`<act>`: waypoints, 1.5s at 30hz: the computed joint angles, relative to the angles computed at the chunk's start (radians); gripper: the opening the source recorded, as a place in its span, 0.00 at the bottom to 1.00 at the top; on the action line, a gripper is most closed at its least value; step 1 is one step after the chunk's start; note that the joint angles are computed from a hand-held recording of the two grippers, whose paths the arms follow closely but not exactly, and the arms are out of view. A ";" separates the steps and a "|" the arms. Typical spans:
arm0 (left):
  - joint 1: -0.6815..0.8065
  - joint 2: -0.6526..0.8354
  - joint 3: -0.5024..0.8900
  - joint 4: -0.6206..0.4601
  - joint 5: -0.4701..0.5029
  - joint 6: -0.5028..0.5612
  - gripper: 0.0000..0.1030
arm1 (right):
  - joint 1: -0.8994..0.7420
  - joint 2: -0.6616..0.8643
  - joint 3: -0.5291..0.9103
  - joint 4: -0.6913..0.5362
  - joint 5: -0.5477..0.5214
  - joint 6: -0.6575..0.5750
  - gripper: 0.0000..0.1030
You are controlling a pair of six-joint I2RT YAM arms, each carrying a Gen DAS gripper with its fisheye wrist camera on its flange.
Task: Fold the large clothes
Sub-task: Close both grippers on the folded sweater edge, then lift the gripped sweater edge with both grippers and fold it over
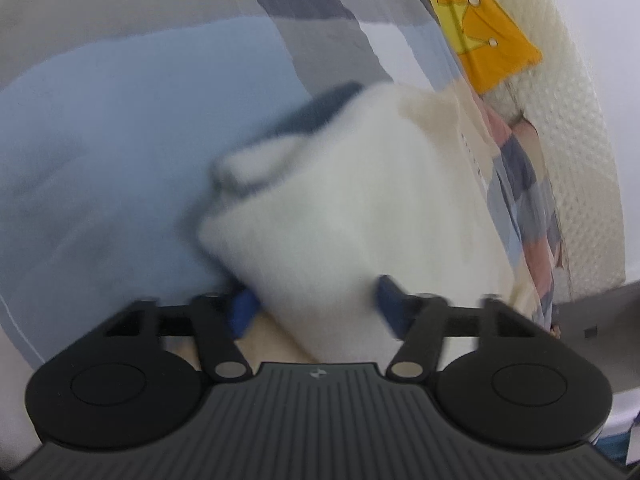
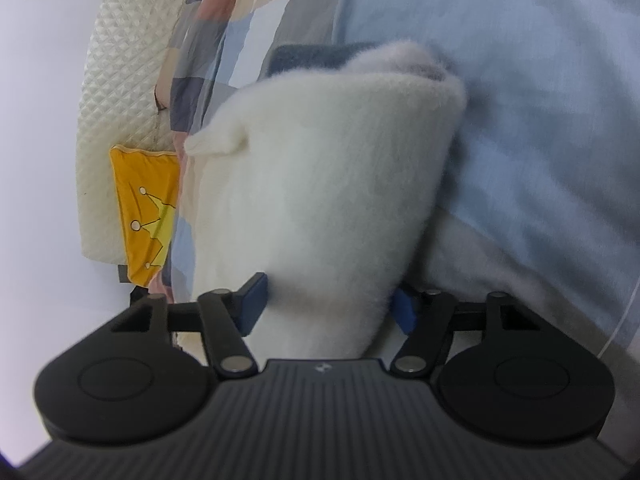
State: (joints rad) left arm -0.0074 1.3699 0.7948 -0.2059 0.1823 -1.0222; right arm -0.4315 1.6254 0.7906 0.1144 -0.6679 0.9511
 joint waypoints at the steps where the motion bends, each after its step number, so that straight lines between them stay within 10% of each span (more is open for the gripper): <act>1: 0.008 0.001 -0.001 0.008 0.003 0.001 0.47 | -0.002 -0.007 -0.005 -0.004 0.005 -0.015 0.54; 12: 0.021 -0.180 -0.002 0.015 -0.020 0.061 0.24 | -0.023 -0.141 0.041 -0.098 -0.025 -0.149 0.25; 34: -0.227 -0.872 0.134 -0.717 -0.246 -0.010 0.24 | -0.382 -0.540 0.151 -0.897 -0.322 -0.691 0.25; 45: -0.023 -0.530 0.180 -0.490 -0.085 0.001 0.25 | -0.162 -0.411 0.191 -0.653 -0.123 -0.342 0.29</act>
State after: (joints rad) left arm -0.0306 0.8399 0.9747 -0.6959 0.0978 -1.0215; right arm -0.5938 1.2143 0.9814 -0.5384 -0.7914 0.6095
